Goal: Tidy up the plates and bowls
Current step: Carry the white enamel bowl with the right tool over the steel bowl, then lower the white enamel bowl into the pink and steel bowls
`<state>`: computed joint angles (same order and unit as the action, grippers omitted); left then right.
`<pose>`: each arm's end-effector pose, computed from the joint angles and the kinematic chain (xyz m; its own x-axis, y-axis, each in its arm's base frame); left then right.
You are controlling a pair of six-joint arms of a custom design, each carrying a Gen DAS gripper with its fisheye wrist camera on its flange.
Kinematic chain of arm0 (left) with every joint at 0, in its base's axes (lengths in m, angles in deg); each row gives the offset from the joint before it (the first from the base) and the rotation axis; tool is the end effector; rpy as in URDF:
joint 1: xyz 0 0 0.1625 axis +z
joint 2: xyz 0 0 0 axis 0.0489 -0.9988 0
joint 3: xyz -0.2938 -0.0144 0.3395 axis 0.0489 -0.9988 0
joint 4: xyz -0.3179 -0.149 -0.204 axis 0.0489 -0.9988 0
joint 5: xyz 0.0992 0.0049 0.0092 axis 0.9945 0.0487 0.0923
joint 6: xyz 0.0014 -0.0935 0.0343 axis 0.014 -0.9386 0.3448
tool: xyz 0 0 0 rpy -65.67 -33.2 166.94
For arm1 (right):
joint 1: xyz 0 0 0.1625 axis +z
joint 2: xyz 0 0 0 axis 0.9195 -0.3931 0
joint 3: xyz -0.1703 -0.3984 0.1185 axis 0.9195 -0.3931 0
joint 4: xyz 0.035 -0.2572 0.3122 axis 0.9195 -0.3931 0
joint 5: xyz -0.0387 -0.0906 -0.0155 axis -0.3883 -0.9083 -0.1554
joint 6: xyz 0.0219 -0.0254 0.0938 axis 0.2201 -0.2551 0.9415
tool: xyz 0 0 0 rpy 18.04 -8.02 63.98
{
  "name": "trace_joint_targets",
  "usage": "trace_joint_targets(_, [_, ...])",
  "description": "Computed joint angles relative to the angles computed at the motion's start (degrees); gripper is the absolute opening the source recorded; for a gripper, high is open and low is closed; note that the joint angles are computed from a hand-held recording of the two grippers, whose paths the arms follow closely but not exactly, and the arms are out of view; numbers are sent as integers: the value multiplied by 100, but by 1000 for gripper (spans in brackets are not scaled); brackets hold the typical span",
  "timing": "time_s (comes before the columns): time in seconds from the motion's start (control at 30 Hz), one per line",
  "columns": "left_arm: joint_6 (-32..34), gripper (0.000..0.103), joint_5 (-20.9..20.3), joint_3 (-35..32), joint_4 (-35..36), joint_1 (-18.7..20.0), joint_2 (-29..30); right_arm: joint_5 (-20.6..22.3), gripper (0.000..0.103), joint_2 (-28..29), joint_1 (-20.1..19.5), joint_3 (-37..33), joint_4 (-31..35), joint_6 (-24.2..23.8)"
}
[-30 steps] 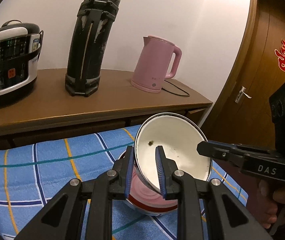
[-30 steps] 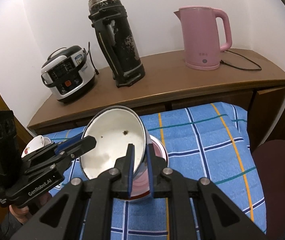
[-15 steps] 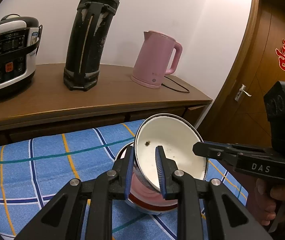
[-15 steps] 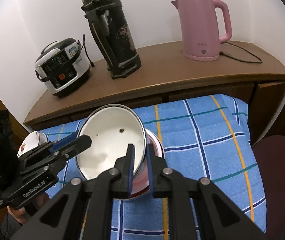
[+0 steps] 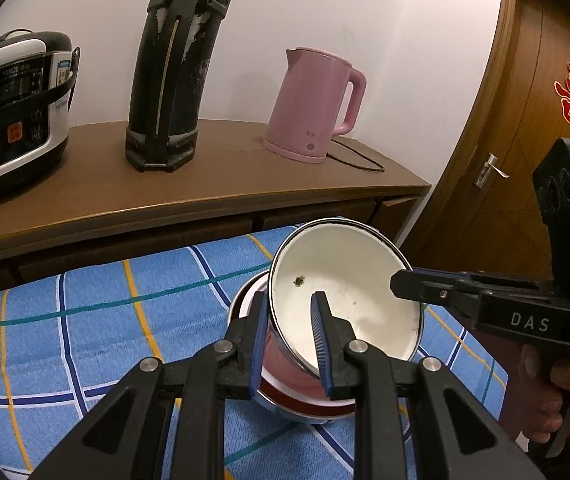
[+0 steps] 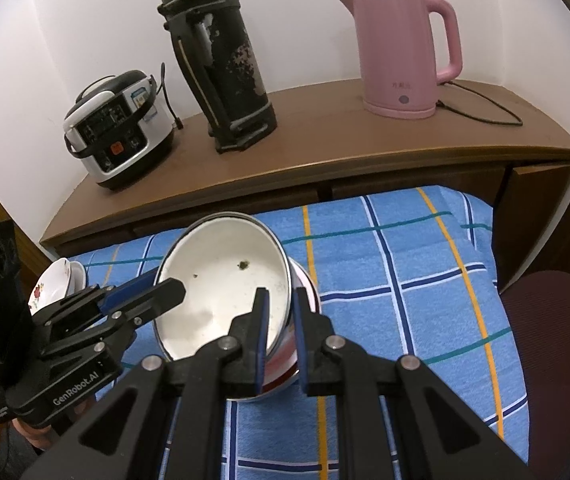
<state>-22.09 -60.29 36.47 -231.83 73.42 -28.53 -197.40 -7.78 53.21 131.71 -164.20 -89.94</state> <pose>0.0194 -0.5495 0.3398 -0.7953 0.4608 -0.3938 0.6061 0.6183 -0.5004 0.4044 -0.5465 -0.0384 -0.8353 -0.1896 0.5161 -0.4712 0.7306 -0.4942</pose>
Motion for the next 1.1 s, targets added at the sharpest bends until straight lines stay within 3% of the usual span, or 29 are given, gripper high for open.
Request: trace_joint_targets(1.1, [9,24,114,-13,159,-3,36,-37,14,4,-59,-45,383,121])
